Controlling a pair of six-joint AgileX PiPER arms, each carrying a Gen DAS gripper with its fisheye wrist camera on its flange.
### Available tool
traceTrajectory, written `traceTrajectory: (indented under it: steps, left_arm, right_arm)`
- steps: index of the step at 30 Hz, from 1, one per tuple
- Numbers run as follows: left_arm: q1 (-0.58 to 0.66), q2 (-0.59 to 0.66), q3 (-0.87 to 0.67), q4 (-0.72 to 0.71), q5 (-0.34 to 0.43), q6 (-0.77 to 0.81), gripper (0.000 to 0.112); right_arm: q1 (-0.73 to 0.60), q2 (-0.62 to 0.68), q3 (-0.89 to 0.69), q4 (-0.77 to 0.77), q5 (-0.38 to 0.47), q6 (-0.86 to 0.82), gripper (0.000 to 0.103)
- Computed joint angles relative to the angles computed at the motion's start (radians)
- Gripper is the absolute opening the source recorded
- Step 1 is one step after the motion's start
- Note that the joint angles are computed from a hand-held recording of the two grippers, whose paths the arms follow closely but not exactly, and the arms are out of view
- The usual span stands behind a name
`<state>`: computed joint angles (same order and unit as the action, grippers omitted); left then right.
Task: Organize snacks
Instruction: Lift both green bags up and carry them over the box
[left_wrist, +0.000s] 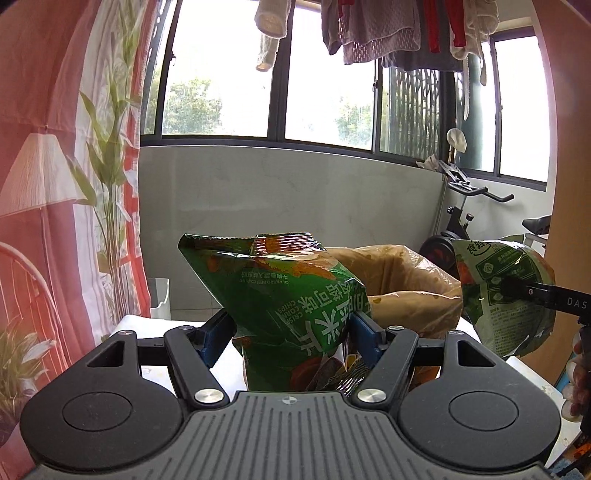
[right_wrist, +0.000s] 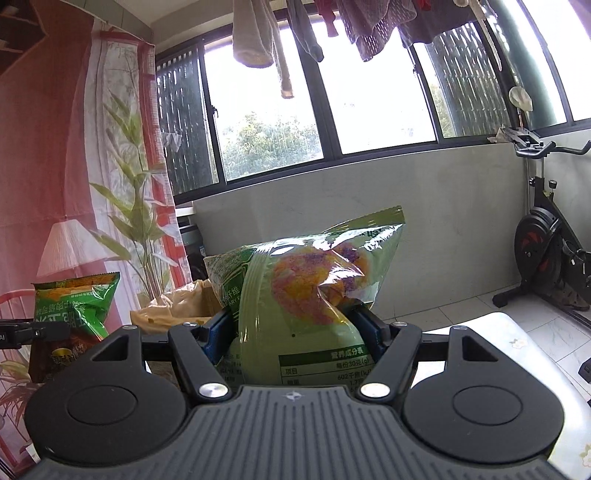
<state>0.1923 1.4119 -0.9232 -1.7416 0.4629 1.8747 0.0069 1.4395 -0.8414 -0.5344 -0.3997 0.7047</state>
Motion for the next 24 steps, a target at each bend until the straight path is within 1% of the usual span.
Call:
traceTrajectory:
  steps: [3,8,11,13,16,17,21,24]
  left_arm:
    - [-0.010,0.026,-0.038,0.028,-0.017,-0.033,0.072]
    - [-0.039,0.104,-0.168,0.137,-0.050,-0.171,0.072]
    - [-0.066,0.161,-0.269,0.228,-0.066,-0.267,0.072]
    - [-0.089,0.206,-0.346,0.321,-0.081,-0.356,0.072]
    - [-0.122,0.290,-0.498,0.561,-0.090,-0.587,0.072]
    - [-0.130,0.318,-0.546,0.623,-0.087,-0.646,0.072]
    - [-0.159,0.417,-0.706,0.800,-0.075,-0.820,0.072]
    - [-0.184,0.496,-0.831,0.974,-0.057,-0.988,0.072]
  right_arm:
    - [-0.002,0.035,-0.052,-0.024,0.007,0.041,0.071]
    - [-0.002,0.109,-0.173,-0.141,0.041,0.172,0.071]
    - [-0.002,0.155,-0.250,-0.208,0.058,0.247,0.071]
    - [-0.006,0.188,-0.303,-0.272,0.067,0.317,0.071]
    - [-0.009,0.231,-0.379,-0.358,0.084,0.403,0.071]
    - [-0.011,0.245,-0.401,-0.384,0.089,0.429,0.071]
    - [-0.017,0.304,-0.497,-0.476,0.107,0.522,0.071]
    - [-0.021,0.345,-0.560,-0.559,0.121,0.608,0.071]
